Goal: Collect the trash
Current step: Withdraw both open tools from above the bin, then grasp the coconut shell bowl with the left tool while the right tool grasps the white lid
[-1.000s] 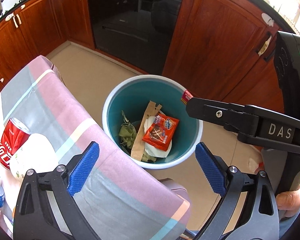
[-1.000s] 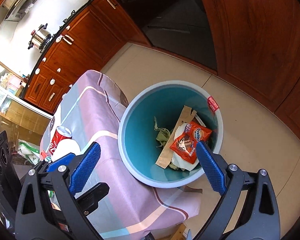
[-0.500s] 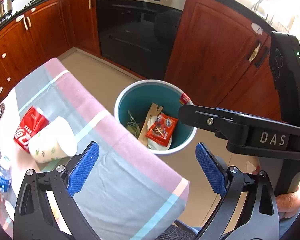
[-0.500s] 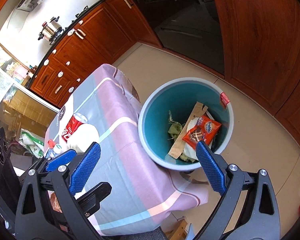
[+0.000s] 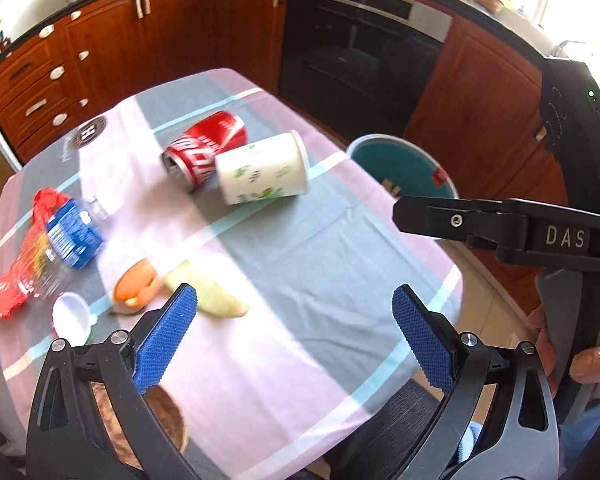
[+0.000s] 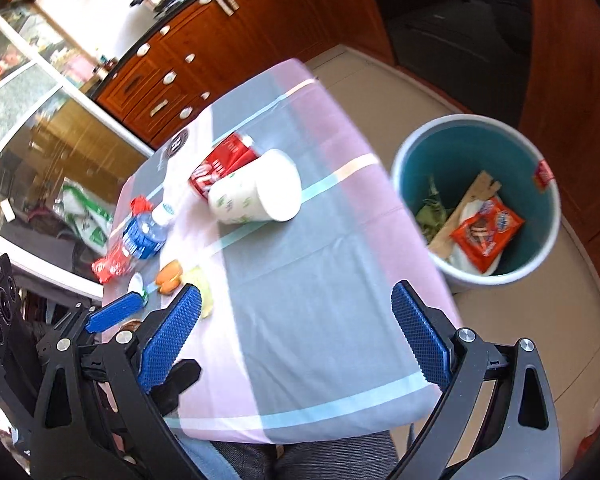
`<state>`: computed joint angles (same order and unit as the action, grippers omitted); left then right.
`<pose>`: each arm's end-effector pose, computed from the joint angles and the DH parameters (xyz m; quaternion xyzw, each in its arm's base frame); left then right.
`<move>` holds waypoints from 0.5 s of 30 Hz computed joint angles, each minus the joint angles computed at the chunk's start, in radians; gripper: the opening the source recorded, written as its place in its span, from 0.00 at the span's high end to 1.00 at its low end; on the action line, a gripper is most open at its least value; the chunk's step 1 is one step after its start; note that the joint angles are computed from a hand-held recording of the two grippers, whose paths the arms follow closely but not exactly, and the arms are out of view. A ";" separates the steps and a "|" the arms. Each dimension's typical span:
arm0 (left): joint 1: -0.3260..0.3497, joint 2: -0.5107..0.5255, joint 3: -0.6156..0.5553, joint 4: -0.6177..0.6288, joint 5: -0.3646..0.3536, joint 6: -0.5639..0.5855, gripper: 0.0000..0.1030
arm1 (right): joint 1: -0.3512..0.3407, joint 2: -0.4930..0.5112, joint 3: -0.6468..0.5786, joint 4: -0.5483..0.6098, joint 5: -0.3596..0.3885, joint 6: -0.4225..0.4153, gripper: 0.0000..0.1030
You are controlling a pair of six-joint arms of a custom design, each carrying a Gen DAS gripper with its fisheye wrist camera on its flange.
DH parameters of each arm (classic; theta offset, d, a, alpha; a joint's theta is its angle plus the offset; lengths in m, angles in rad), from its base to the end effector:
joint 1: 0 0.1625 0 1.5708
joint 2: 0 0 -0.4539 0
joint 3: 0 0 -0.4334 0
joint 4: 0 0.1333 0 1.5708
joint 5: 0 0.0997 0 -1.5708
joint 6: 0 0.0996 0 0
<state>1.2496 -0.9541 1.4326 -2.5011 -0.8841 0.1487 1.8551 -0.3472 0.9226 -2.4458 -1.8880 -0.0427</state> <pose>-0.0569 -0.7932 0.3075 0.1403 0.9100 -0.2384 0.3087 0.3544 -0.8483 0.0201 0.1357 -0.9672 0.1651 0.1373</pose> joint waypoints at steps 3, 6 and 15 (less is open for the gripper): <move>0.021 -0.059 0.049 -0.015 0.038 -0.014 0.05 | 0.019 0.039 -0.038 0.045 0.005 -0.005 0.11; 0.050 -0.116 0.094 -0.020 0.077 -0.034 0.05 | 0.040 0.079 -0.075 0.088 0.013 -0.017 0.11; 0.140 -0.211 0.163 0.024 0.038 -0.135 0.05 | 0.076 0.185 -0.197 0.223 -0.001 -0.045 0.11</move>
<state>1.3891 -1.1649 1.5955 -2.4773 -0.8459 0.0134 1.9307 -0.1627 0.7256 -2.2224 -1.8889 -0.0873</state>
